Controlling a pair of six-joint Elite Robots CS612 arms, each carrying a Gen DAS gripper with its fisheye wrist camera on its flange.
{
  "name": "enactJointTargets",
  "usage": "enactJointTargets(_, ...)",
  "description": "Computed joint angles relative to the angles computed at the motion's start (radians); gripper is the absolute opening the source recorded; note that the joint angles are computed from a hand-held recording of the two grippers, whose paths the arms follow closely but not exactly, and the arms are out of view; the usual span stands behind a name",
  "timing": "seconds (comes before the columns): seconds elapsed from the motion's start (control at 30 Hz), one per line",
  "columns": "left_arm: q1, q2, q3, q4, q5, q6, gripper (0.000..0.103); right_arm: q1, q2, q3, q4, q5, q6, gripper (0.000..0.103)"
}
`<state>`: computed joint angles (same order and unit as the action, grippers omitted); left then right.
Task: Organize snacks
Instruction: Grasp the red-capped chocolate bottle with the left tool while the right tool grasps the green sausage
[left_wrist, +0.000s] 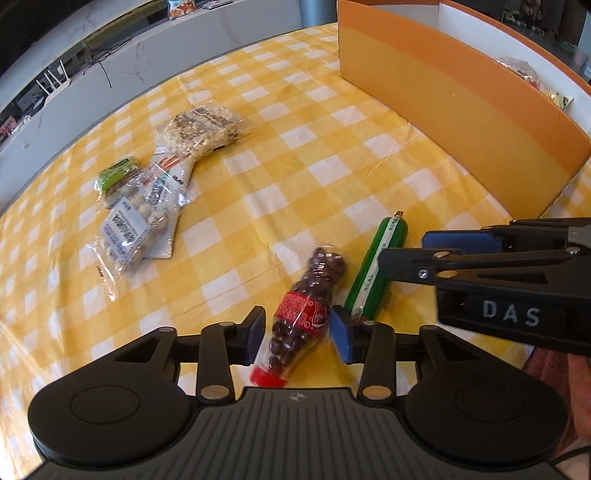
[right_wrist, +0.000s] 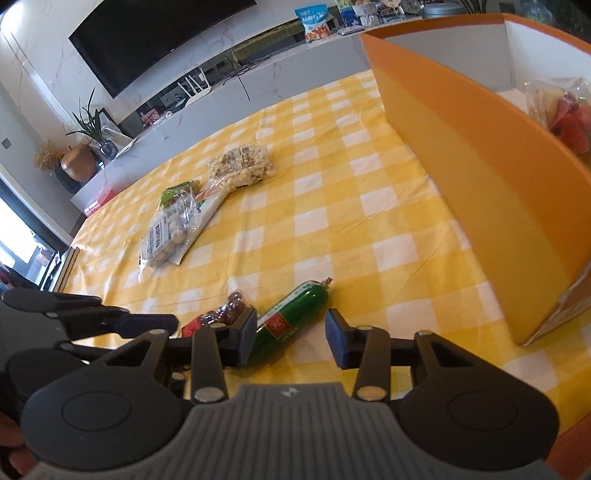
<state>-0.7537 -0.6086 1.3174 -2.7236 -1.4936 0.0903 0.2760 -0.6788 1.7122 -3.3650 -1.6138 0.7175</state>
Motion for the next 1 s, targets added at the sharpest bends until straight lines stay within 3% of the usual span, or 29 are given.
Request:
enactJointTargets(0.17,0.004,0.005,-0.001,-0.023,-0.012,-0.049,0.038,0.002,0.004,-0.019,0.035,-0.012,0.006,0.035)
enactJointTargets(0.5,0.016,0.001,0.013,-0.047,0.003,-0.202,0.038,0.007,0.03,-0.078,0.08,-0.001,-0.035,0.034)
enactJointTargets(0.67,0.025,0.006,0.012,-0.055,-0.033,-0.23,0.039,0.012,0.041,-0.103,0.104,-0.015,-0.046,0.033)
enactJointTargets(0.73,0.026,0.009,0.005,-0.028,-0.038,-0.235,0.039,0.015,0.044,-0.114,0.12,-0.028,-0.068,0.029)
enactJointTargets(0.9,0.024,0.01,-0.005,-0.006,-0.028,-0.248,0.04,0.011,0.036,-0.1,0.122,-0.012,-0.085,0.026)
enactJointTargets(1.0,0.022,0.009,-0.006,-0.001,-0.019,-0.261,0.04,0.013,0.023,-0.089,0.146,-0.041,-0.122,0.026)
